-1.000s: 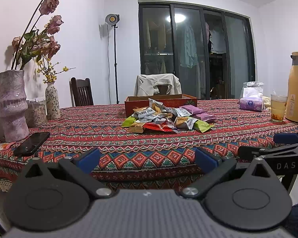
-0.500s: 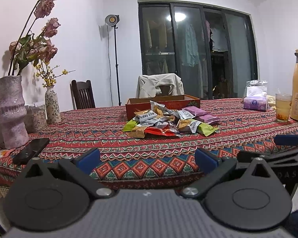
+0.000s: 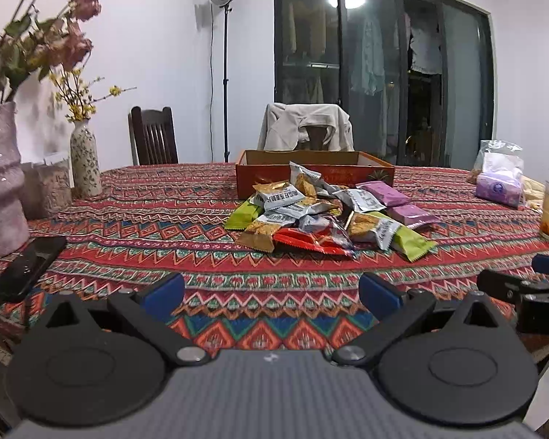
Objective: Organize snacks
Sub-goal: 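Move both tools toward the snack pile in front of the box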
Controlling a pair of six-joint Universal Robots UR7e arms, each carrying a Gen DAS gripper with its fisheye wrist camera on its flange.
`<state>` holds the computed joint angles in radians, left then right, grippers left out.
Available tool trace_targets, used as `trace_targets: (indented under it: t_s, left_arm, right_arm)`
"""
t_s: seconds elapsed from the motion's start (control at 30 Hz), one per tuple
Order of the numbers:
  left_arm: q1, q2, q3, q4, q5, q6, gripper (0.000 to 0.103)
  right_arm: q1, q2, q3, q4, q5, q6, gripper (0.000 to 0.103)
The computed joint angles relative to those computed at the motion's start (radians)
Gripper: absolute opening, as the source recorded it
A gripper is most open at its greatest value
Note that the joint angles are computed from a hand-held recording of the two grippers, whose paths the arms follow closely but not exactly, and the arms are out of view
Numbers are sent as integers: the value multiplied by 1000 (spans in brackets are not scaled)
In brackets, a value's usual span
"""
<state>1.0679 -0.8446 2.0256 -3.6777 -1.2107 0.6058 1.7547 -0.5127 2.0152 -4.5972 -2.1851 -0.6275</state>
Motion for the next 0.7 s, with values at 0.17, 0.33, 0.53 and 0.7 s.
trace_targets:
  t_s: [0.17,0.33,0.53,0.7]
  left_arm:
    - [9,61,-103,58,1,11,103]
    - [22,128,-223,141,-13,24,103]
    - [35,203,-383,267,-30,31,103]
    - [46,266,-518,353,-46,34,103]
  right_arm:
    - [-47,-53,-20,131,40,17,103]
    - [-82,-83,-77,253,76,5,102]
    - [-110,-95,-175,403,95,-18,93]
    - [-121,-108,-252,567,121,-51,86]
